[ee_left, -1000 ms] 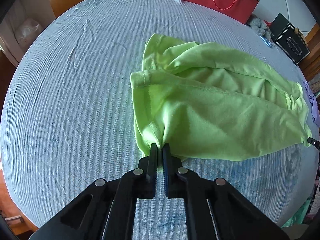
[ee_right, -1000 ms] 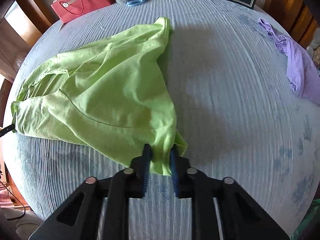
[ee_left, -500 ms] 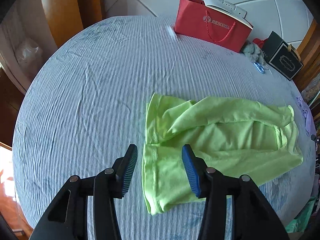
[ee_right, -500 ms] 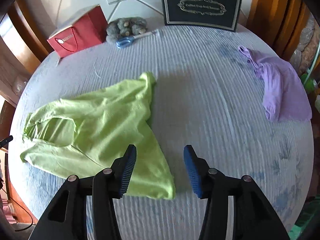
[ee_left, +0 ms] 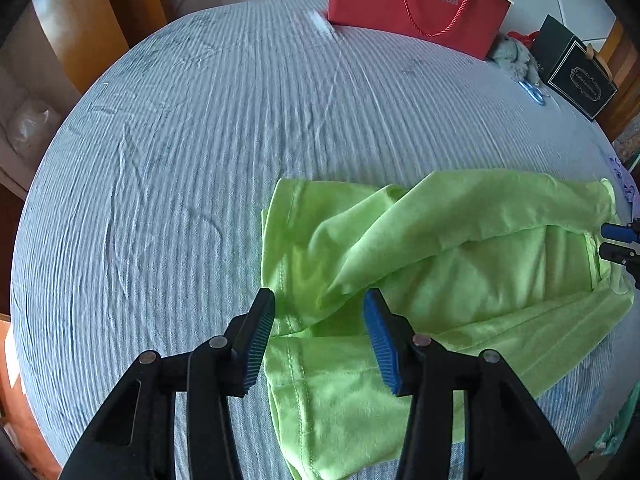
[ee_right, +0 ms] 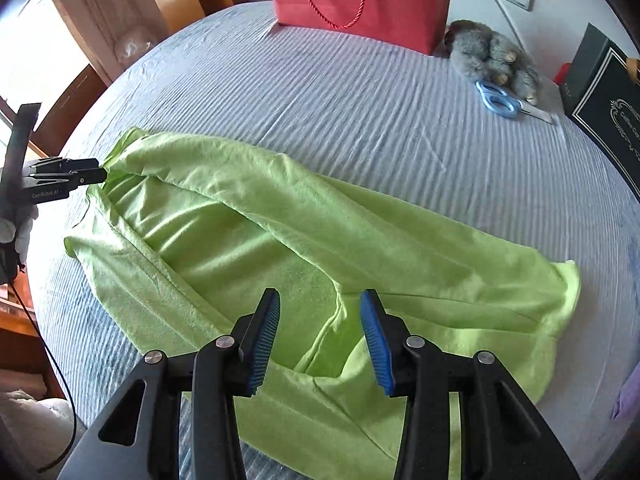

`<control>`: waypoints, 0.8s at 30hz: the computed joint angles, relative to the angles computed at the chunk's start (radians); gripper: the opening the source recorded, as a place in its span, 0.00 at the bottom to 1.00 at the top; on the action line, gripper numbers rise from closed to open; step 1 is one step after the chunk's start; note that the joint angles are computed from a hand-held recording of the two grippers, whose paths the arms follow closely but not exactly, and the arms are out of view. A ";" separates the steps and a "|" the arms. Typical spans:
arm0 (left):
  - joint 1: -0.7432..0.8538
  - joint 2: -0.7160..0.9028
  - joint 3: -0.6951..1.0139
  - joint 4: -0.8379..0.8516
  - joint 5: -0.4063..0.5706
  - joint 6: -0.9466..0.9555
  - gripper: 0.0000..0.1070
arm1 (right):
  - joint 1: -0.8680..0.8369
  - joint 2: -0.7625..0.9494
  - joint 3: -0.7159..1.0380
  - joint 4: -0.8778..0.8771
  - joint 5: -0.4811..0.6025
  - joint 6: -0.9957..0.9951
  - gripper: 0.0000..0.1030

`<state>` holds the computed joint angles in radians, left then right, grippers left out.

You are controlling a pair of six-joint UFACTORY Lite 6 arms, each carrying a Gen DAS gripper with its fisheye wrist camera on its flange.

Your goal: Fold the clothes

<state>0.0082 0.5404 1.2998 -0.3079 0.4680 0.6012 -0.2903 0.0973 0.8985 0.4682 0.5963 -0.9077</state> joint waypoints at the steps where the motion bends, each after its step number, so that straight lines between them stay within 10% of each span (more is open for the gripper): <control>1: 0.002 0.010 0.003 -0.008 -0.005 0.008 0.44 | 0.019 0.022 0.005 -0.027 -0.027 0.029 0.40; 4: 0.007 0.040 0.015 -0.045 -0.013 0.038 0.44 | 0.076 0.083 0.016 -0.166 -0.117 0.170 0.37; 7: 0.008 0.041 0.016 -0.054 -0.030 0.035 0.08 | 0.100 0.093 0.010 -0.273 -0.166 0.274 0.07; 9: 0.027 0.016 0.009 -0.131 -0.009 0.104 0.05 | 0.074 0.059 0.004 -0.213 -0.147 0.233 0.04; 21: 0.096 -0.144 -0.142 -0.155 0.112 0.207 0.24 | -0.132 -0.107 -0.136 -0.095 0.034 0.019 0.16; 24: 0.126 -0.199 -0.109 -0.238 0.157 0.268 0.43 | -0.267 -0.135 -0.080 0.030 0.135 -0.093 0.44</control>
